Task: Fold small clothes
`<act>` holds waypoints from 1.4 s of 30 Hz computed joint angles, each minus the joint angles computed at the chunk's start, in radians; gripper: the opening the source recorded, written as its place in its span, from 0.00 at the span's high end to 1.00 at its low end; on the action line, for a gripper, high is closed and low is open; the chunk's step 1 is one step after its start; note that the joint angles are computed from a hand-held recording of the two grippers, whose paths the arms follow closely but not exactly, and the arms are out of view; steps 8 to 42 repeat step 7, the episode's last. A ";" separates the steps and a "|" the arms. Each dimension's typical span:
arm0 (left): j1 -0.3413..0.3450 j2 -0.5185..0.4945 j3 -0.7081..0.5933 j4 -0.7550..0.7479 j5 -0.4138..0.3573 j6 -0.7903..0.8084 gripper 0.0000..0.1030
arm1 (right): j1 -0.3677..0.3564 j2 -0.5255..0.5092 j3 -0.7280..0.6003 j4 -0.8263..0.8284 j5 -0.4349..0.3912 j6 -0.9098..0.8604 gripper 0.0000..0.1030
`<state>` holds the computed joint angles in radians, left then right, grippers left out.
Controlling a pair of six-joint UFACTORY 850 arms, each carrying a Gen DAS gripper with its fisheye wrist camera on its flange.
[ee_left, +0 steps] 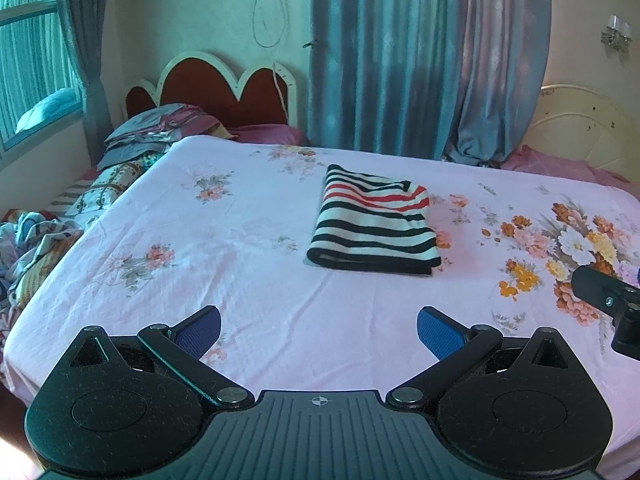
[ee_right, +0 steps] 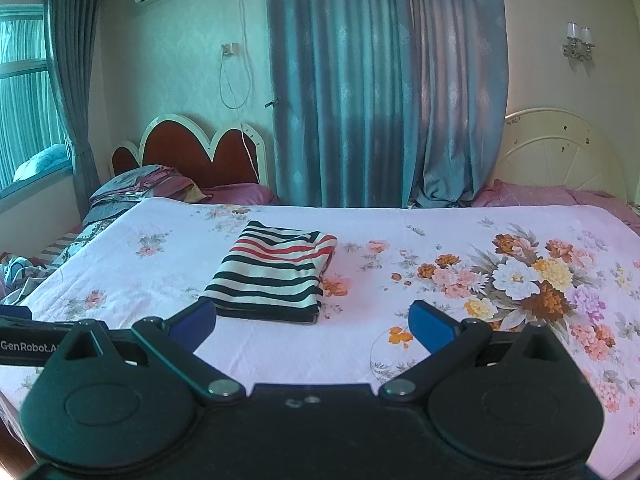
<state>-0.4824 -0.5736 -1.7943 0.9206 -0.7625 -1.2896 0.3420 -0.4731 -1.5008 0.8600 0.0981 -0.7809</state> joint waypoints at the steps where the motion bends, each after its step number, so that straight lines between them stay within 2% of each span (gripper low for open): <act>1: 0.001 0.000 0.003 0.016 0.001 -0.014 0.00 | 0.000 -0.002 -0.002 0.013 -0.001 -0.012 0.01; 7: 0.029 -0.036 -0.045 -0.043 -0.003 0.011 0.00 | -0.011 -0.032 -0.035 0.275 -0.015 -0.278 0.01; 42: 0.029 -0.036 -0.045 -0.043 -0.003 0.011 0.00 | -0.011 -0.032 -0.035 0.275 -0.015 -0.278 0.01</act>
